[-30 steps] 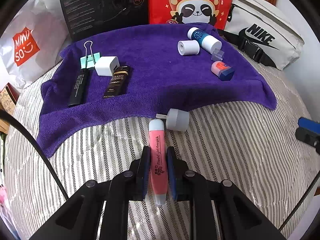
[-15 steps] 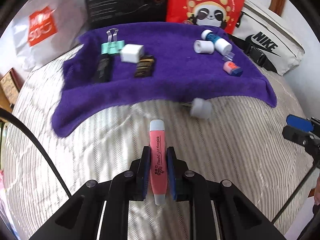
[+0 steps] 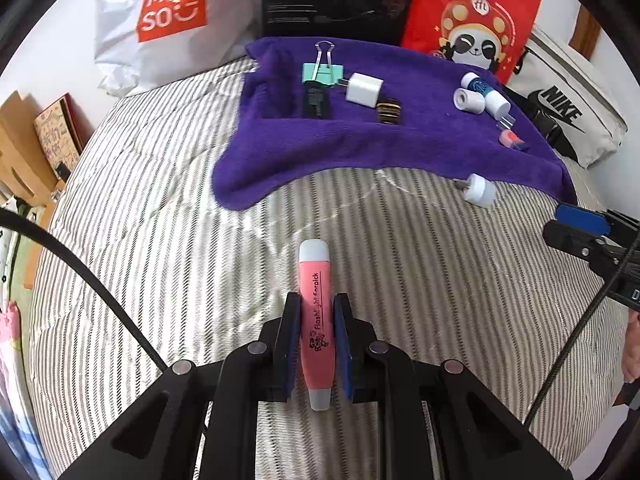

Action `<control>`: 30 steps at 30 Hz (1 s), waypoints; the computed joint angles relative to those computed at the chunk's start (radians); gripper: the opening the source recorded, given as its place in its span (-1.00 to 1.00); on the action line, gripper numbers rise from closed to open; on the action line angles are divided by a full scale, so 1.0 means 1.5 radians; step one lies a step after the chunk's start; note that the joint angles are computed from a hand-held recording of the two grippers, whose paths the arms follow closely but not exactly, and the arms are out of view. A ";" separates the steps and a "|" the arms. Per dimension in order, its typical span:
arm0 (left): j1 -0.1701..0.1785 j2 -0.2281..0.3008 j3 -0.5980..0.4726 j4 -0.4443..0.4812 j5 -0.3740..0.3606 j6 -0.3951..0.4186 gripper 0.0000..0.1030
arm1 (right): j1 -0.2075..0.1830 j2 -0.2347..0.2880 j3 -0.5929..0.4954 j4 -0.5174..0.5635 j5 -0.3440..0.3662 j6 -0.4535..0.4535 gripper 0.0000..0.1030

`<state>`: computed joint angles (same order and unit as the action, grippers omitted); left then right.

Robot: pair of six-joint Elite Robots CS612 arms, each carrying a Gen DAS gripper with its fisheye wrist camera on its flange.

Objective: Organize rigid objects
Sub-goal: 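Grasp the small white lidded jar with the right tool while the left tool holds the lipstick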

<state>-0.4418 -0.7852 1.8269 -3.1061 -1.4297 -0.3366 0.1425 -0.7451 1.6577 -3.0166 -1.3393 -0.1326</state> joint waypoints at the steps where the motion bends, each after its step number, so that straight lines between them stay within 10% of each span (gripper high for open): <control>1: 0.001 0.000 0.001 -0.002 -0.002 0.000 -0.68 | 0.002 0.003 -0.005 0.002 0.001 -0.002 -0.01; 30: 0.007 0.003 0.010 -0.037 -0.027 -0.007 -0.68 | 0.031 0.066 -0.106 0.042 -0.009 -0.050 -0.46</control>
